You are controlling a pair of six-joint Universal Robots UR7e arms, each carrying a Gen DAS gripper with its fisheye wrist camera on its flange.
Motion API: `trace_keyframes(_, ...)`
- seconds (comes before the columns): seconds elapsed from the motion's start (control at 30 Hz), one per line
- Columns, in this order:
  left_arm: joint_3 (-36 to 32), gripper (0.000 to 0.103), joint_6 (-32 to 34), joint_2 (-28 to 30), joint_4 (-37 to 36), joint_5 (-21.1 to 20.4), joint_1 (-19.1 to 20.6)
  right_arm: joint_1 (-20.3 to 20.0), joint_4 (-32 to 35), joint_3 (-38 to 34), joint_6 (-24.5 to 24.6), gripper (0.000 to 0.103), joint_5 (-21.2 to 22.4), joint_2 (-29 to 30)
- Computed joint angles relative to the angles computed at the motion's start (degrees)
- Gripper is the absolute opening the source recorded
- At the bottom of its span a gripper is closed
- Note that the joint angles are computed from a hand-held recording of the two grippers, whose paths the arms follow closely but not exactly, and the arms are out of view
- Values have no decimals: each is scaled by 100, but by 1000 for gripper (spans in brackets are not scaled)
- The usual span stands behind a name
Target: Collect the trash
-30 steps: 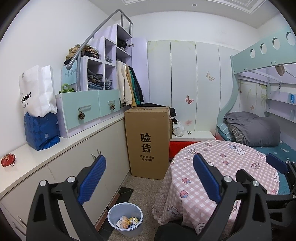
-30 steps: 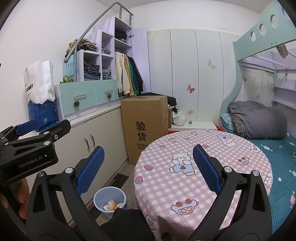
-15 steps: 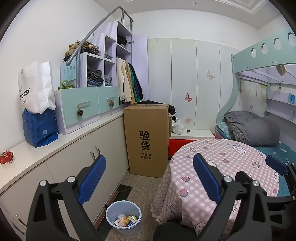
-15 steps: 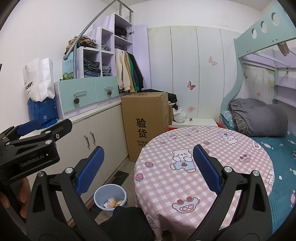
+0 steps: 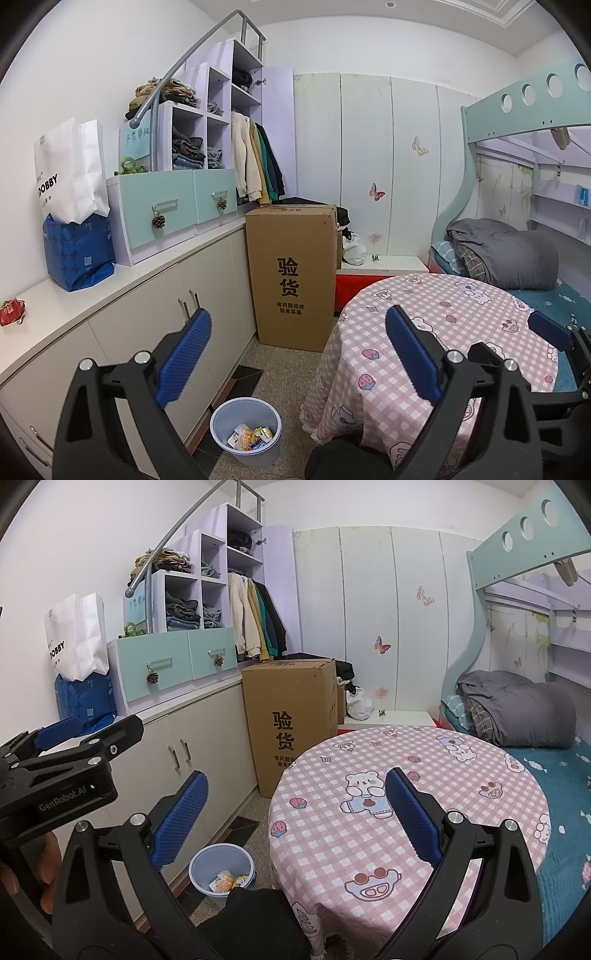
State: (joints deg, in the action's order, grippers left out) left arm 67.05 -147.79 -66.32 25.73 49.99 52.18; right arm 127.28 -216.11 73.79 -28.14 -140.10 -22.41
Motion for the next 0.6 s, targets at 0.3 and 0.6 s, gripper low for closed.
trace_keyframes(0.3,-13,93,6,2,10,13,8,-7,55,37,100,95,14,-11)
trace_keyframes(0.6,14,93,-4,5,5,-5,0,-13,110,63,213,95,27,-16)
